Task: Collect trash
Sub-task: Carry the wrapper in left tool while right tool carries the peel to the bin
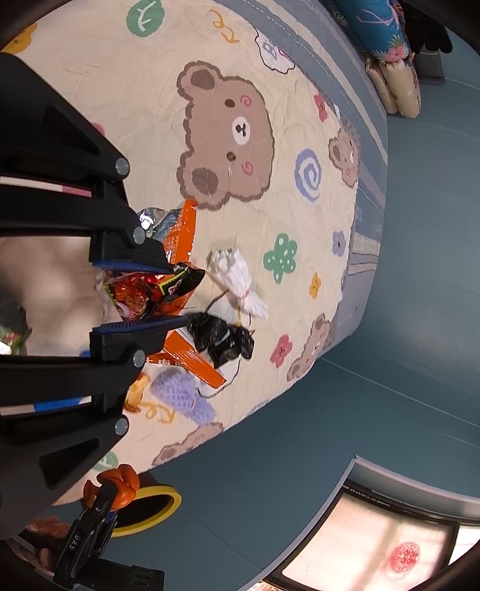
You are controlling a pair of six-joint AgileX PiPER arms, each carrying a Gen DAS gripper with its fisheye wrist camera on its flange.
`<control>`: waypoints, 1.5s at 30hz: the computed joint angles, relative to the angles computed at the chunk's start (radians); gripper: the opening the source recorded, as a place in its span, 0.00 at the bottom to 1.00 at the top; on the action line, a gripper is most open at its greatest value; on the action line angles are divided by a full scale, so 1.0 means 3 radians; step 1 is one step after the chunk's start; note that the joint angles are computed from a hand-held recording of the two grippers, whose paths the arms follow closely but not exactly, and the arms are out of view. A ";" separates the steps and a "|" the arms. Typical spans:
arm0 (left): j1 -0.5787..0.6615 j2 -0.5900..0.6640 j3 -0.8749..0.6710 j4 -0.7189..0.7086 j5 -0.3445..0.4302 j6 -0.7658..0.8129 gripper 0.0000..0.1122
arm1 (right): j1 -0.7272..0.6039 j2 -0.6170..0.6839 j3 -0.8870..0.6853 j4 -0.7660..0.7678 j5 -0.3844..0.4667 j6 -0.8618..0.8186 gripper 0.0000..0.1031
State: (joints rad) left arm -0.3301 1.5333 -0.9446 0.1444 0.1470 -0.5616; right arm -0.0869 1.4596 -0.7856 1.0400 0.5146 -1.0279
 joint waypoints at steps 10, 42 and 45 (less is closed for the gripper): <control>-0.0390 -0.0010 -0.0147 0.0759 0.0135 -0.0804 0.18 | -0.0489 -0.0262 0.0148 0.0097 0.0272 -0.0255 0.27; -0.1467 0.1230 -0.1918 0.0391 0.0792 -0.0518 0.18 | -0.2180 -0.0051 -0.0494 0.0108 0.1080 -0.0624 0.27; -0.1528 0.1397 -0.2161 0.0272 0.0884 -0.0393 0.18 | -0.2293 0.0000 -0.0585 0.0118 0.1110 -0.0614 0.27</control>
